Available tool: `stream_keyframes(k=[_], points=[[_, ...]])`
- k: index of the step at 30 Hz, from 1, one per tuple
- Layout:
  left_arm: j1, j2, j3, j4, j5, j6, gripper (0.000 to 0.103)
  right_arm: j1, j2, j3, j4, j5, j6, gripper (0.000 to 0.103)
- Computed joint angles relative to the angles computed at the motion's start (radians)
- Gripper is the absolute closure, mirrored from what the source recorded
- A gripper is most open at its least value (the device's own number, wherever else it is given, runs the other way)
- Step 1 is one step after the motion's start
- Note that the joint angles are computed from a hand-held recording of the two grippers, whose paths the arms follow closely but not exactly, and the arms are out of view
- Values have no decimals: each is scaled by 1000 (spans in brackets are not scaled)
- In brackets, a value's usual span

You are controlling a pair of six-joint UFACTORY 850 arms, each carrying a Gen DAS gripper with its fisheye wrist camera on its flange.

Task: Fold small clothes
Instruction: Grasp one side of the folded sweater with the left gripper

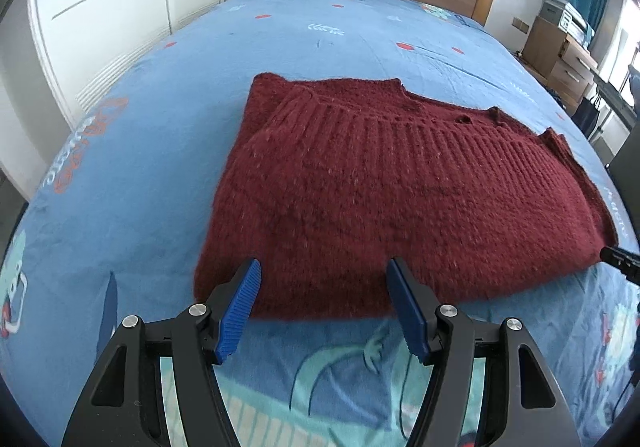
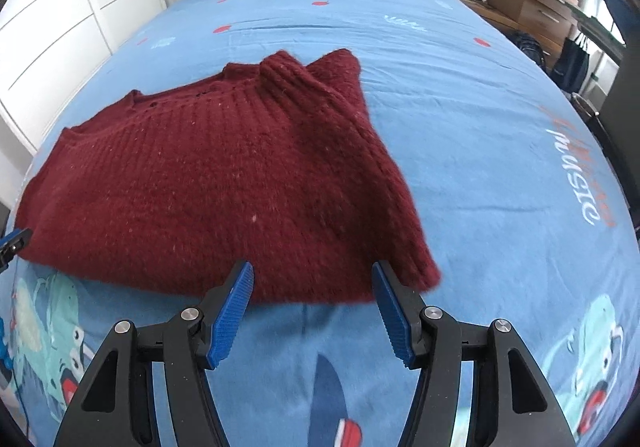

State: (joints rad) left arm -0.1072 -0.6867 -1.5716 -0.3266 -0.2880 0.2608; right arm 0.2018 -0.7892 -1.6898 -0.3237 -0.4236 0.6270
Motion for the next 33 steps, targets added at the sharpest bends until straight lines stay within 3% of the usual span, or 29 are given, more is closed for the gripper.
stream_keyframes(k=[7,12,20,24,28,33], points=[[53,84,140,-392,-70,293,43,11,118,151,-2,73,68,40],[106,97,187,-708,-182,459,43,34,167,212,14,97,85,40],[153,53,152,-917,-343,515,39,50,230,314,68,127,112,40],[170,10,102,-1007,-366,498,28,52,251,351,85,142,134,40],[186,-42,53,-1125,-366,506,28,49,252,362,119,149,117,40],[199,-96,28,-1378,-386,591,28,45,236,346,128,144,101,40]])
